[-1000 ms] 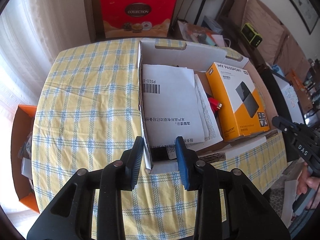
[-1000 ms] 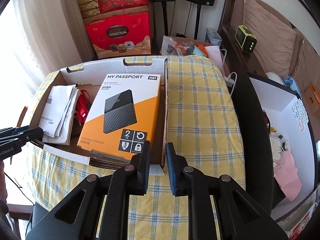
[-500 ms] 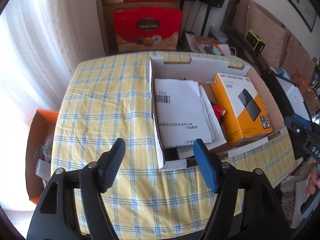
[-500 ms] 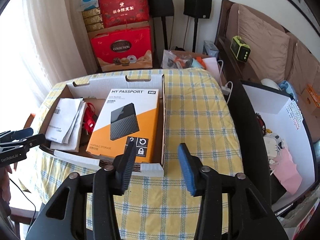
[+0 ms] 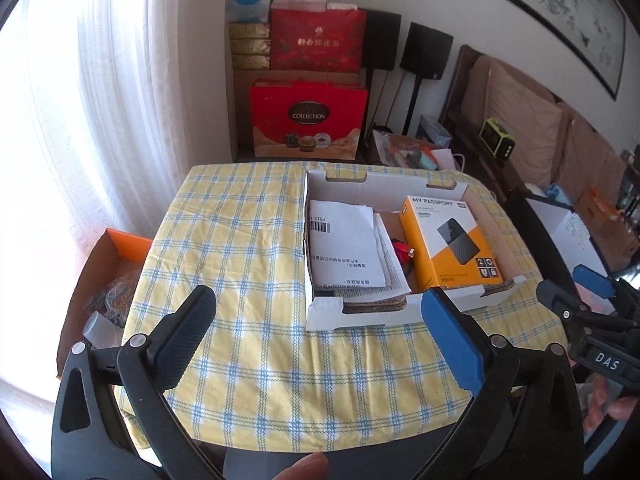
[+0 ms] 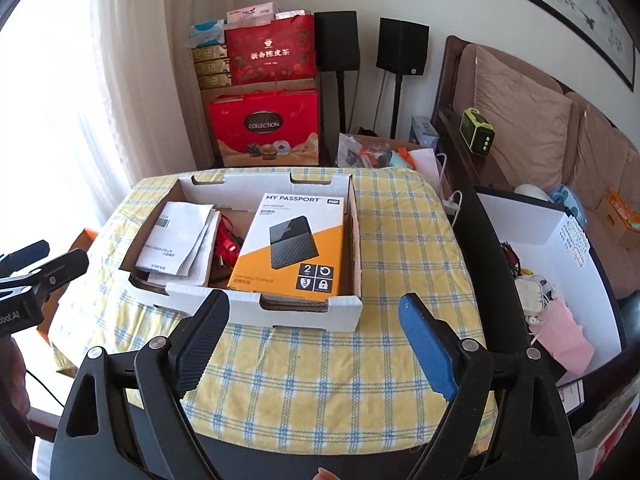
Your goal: Organize objects
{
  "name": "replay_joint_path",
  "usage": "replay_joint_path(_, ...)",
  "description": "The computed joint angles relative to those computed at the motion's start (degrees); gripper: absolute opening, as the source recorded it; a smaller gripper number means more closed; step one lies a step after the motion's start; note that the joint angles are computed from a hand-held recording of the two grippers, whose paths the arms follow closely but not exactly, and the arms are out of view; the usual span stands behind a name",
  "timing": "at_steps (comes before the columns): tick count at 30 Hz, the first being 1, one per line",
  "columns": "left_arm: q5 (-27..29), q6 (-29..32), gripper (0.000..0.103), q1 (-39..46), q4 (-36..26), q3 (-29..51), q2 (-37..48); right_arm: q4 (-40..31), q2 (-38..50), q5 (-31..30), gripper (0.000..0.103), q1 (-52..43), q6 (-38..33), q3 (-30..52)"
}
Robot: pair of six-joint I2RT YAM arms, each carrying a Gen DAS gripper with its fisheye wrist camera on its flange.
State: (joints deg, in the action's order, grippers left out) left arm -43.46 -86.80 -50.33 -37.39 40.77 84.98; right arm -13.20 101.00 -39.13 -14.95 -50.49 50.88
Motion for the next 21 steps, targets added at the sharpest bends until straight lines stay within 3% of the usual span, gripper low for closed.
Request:
replay_joint_path(5, -0.6, -6.3, 0.103, -4.0, -5.6, 2.4, 2.9, -1.2, -1.6, -1.6, 0.100, -1.9, -2.2, -2.4)
replay_joint_path(21, -1.2, -18.4, 0.103, -12.5, -16.3, 9.1, 9.0, -1.7, -6.4, -4.1, 0.102, -7.1, -5.6, -8.0)
